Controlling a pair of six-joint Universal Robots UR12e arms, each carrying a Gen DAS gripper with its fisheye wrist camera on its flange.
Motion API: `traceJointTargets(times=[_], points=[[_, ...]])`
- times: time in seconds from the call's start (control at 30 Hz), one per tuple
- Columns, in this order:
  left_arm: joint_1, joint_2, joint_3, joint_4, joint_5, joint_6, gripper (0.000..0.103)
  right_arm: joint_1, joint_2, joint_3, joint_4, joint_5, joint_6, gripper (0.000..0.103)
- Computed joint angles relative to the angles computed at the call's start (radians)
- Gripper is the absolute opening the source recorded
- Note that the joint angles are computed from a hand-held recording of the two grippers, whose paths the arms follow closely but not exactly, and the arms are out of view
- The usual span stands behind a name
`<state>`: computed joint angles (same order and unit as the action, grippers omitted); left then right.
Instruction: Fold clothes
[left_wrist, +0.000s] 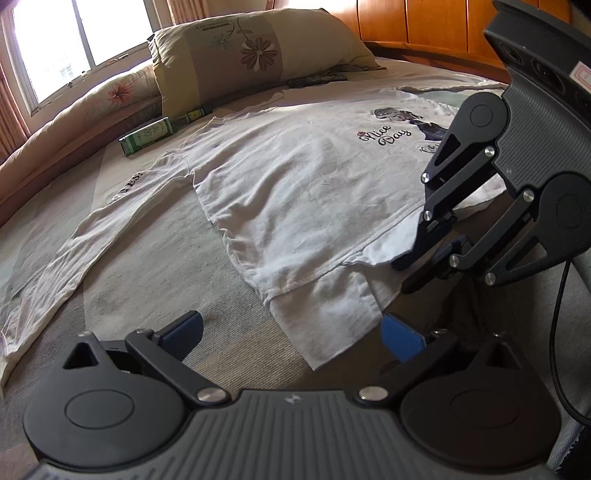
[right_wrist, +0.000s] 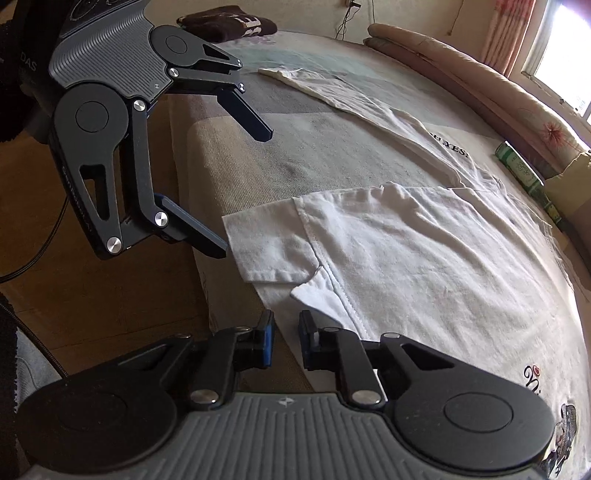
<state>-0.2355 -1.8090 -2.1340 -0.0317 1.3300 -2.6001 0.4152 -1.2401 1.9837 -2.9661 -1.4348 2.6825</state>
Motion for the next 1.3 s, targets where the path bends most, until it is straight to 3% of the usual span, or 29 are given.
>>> traceJointTargets(times=[0.07, 0.2, 0.27, 0.33, 0.37, 0.43, 0.5, 0.53, 0.57, 0.63, 0.67, 0.8, 0.9, 0.97, 1.1, 1.23, 1.3], points=[[0.003, -0.001, -0.001, 0.000, -0.001, -0.008, 0.102, -0.003, 0.002, -0.001, -0.005, 0.001, 0.031, 0.005], [0.009, 0.001, 0.002, -0.007, -0.028, -0.013, 0.102, -0.028, -0.007, -0.003, 0.043, 0.119, 0.125, 0.003], [0.011, -0.001, 0.009, -0.005, -0.047, -0.007, 0.102, -0.027, -0.025, 0.006, 0.063, 0.125, 0.124, 0.003], [0.008, -0.013, 0.021, 0.017, -0.063, -0.001, 0.102, -0.025, -0.044, 0.015, 0.083, 0.130, 0.122, 0.010], [0.007, -0.021, 0.030, 0.026, -0.076, 0.000, 0.102, -0.025, -0.053, 0.019, 0.092, 0.132, 0.123, 0.018], [-0.001, -0.046, 0.057, 0.037, -0.101, -0.005, 0.102, -0.034, -0.081, 0.050, 0.020, 0.051, 0.177, 0.039], [-0.015, -0.076, 0.087, 0.052, -0.116, -0.010, 0.102, -0.045, -0.107, 0.080, -0.058, -0.046, 0.236, 0.076], [-0.024, -0.093, 0.104, 0.057, -0.121, -0.015, 0.102, -0.045, -0.110, 0.093, -0.100, -0.138, 0.275, 0.086], [-0.033, -0.108, 0.123, 0.046, -0.119, -0.026, 0.102, -0.045, -0.110, 0.103, -0.136, -0.233, 0.313, 0.103], [-0.051, -0.137, 0.157, 0.028, -0.116, -0.052, 0.102, -0.059, -0.108, 0.110, -0.125, -0.366, 0.407, 0.103], [-0.054, -0.146, 0.166, 0.016, -0.126, -0.063, 0.102, -0.072, -0.108, 0.111, -0.096, -0.397, 0.466, 0.103], [-0.058, -0.158, 0.183, -0.065, -0.115, -0.121, 0.102, -0.115, -0.111, 0.142, -0.032, -0.388, 0.666, 0.103], [-0.038, -0.115, 0.140, -0.119, -0.106, -0.140, 0.102, -0.130, -0.125, 0.177, 0.009, -0.342, 0.802, 0.103], [-0.020, -0.078, 0.105, -0.147, -0.112, -0.108, 0.102, -0.121, -0.130, 0.218, -0.080, -0.349, 0.853, 0.103], [-0.009, -0.027, 0.089, -0.195, -0.107, -0.066, 0.102, -0.092, -0.129, 0.227, -0.090, -0.407, 0.867, 0.103], [-0.021, -0.066, 0.139, -0.088, -0.188, -0.104, 0.102, -0.077, -0.119, 0.204, -0.050, -0.453, 0.915, 0.103], [-0.040, -0.107, 0.186, -0.081, -0.217, -0.105, 0.102, -0.072, -0.114, 0.193, -0.031, -0.471, 0.938, 0.103]])
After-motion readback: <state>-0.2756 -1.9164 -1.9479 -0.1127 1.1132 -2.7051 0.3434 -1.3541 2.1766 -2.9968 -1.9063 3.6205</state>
